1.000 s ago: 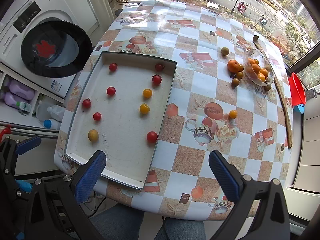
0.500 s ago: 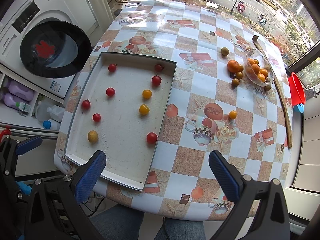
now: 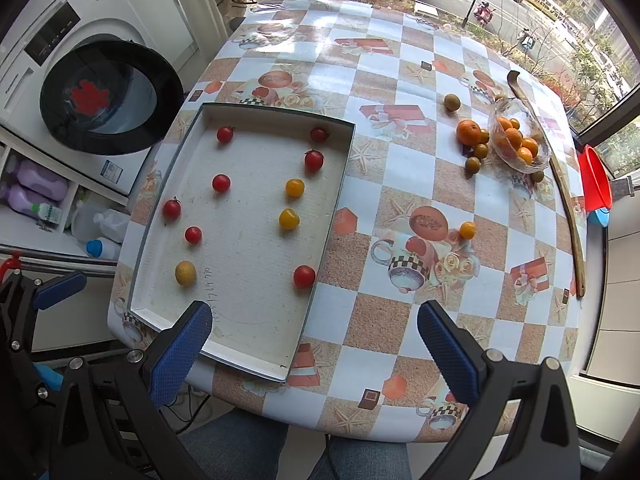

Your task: Organize fruits

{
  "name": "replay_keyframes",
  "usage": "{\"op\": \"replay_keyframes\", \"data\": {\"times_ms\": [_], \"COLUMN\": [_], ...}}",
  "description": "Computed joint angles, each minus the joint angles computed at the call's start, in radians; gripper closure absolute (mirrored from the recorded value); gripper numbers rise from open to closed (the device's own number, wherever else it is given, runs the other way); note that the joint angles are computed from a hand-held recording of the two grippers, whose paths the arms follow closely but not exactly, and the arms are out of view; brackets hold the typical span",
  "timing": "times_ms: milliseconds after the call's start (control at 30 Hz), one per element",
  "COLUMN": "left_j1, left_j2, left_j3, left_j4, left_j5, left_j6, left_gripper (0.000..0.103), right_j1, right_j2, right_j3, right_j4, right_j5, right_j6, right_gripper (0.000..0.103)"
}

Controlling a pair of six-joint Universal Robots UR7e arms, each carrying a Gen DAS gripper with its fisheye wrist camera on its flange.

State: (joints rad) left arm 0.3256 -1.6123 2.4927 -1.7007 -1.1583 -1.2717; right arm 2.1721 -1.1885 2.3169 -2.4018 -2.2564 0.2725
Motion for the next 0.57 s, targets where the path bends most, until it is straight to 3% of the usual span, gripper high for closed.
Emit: {"op": "replay_keyframes", "data": {"times_ms": [567], "left_j1": [0.0], "left_j2": [-0.012], "left_j3": [0.003], "left_j4": [-0.007], "left_j5": [0.022], "left_j6": [0.017], "left_gripper": [0.0], "right_j1": [-0.006], "right_j2": [-0.005], "right_j3": [-0.001], "right_j4": [0.004], "right_j5": [0.0], "right_j6": [-0.012], "right_gripper": [0.0]}}
